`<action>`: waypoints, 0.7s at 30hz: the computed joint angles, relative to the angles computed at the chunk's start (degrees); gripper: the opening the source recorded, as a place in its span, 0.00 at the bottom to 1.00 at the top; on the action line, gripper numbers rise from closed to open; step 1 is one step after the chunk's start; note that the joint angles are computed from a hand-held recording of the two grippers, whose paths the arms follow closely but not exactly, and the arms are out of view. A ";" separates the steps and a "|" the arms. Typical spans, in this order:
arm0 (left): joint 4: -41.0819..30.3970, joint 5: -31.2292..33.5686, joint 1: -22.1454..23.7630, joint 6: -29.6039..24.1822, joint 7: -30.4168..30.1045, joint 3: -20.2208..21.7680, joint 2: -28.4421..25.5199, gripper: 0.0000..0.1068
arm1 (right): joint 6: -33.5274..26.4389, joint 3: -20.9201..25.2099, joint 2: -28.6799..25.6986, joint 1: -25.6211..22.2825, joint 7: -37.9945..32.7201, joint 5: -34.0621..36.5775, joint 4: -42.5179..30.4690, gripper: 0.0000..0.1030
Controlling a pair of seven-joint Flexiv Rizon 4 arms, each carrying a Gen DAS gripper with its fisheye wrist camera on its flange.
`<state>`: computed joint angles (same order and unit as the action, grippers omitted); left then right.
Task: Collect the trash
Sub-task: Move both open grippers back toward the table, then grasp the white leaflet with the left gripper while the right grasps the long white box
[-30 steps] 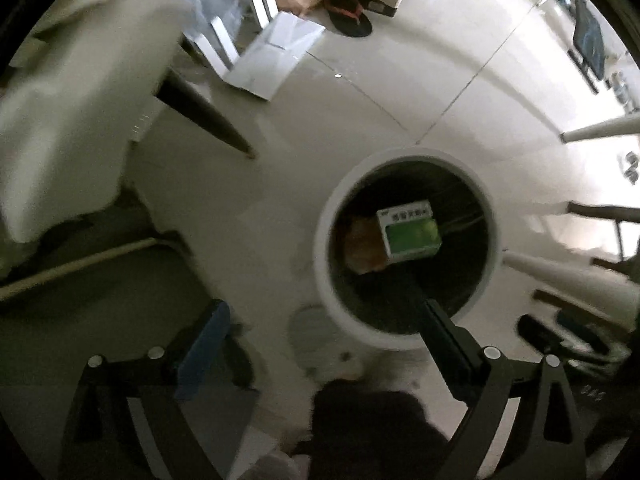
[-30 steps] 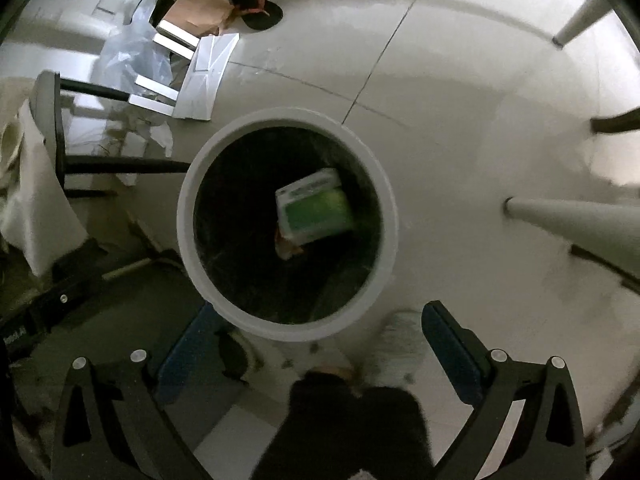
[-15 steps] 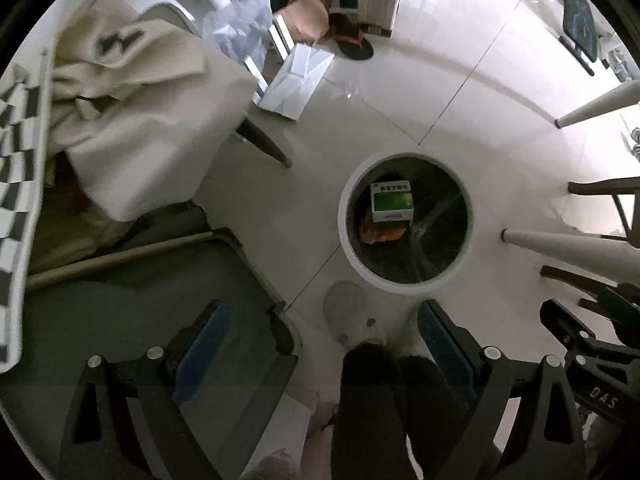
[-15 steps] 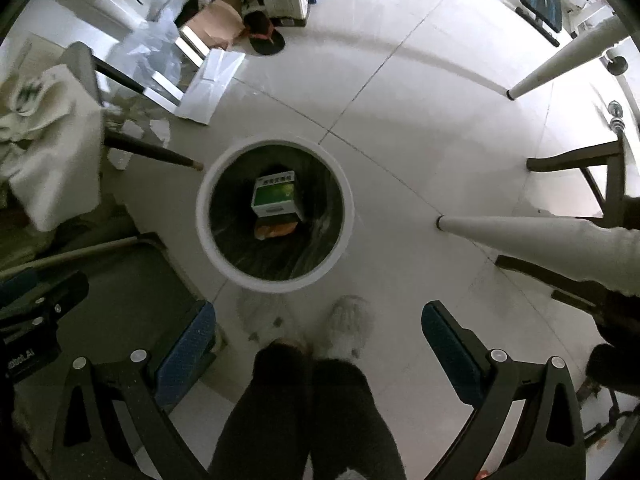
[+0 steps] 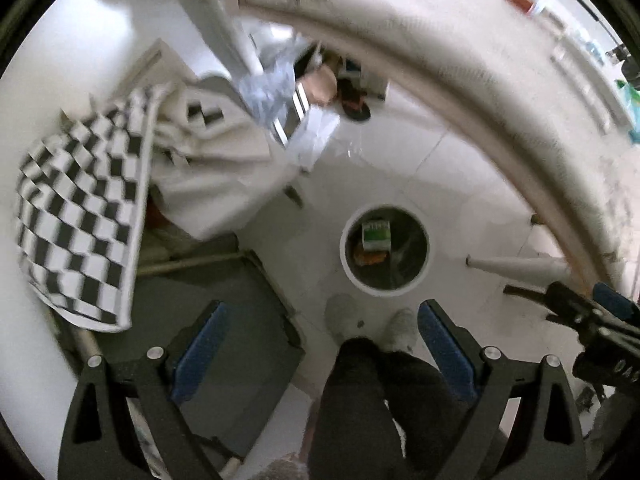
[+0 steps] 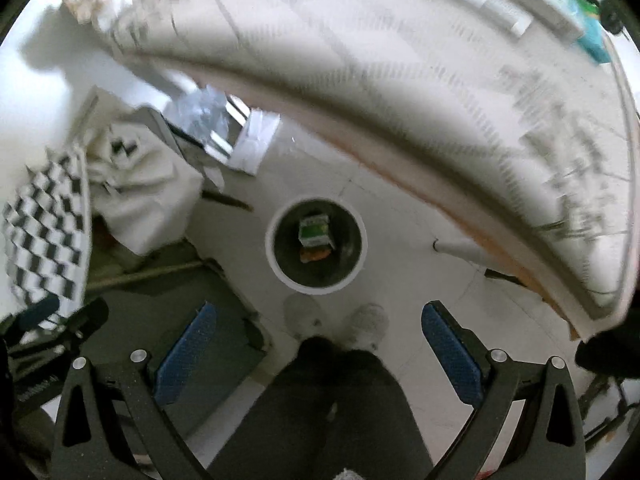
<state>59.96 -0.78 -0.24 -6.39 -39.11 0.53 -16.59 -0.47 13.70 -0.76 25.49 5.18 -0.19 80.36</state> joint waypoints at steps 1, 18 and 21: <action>-1.29 -0.75 0.01 -0.10 -0.12 -0.38 -0.29 0.90 | -2.06 -0.44 0.21 -0.12 0.32 -1.04 -1.78 1.00; -28.26 1.97 -20.28 -9.51 -25.00 -3.40 -16.86 0.90 | -24.79 -13.55 4.18 -20.45 -42.50 -3.76 -4.67 1.00; -35.34 4.68 -24.28 -14.04 -29.54 -1.88 -22.29 0.90 | -22.15 -14.67 1.75 -23.82 -53.43 -4.36 -2.93 1.00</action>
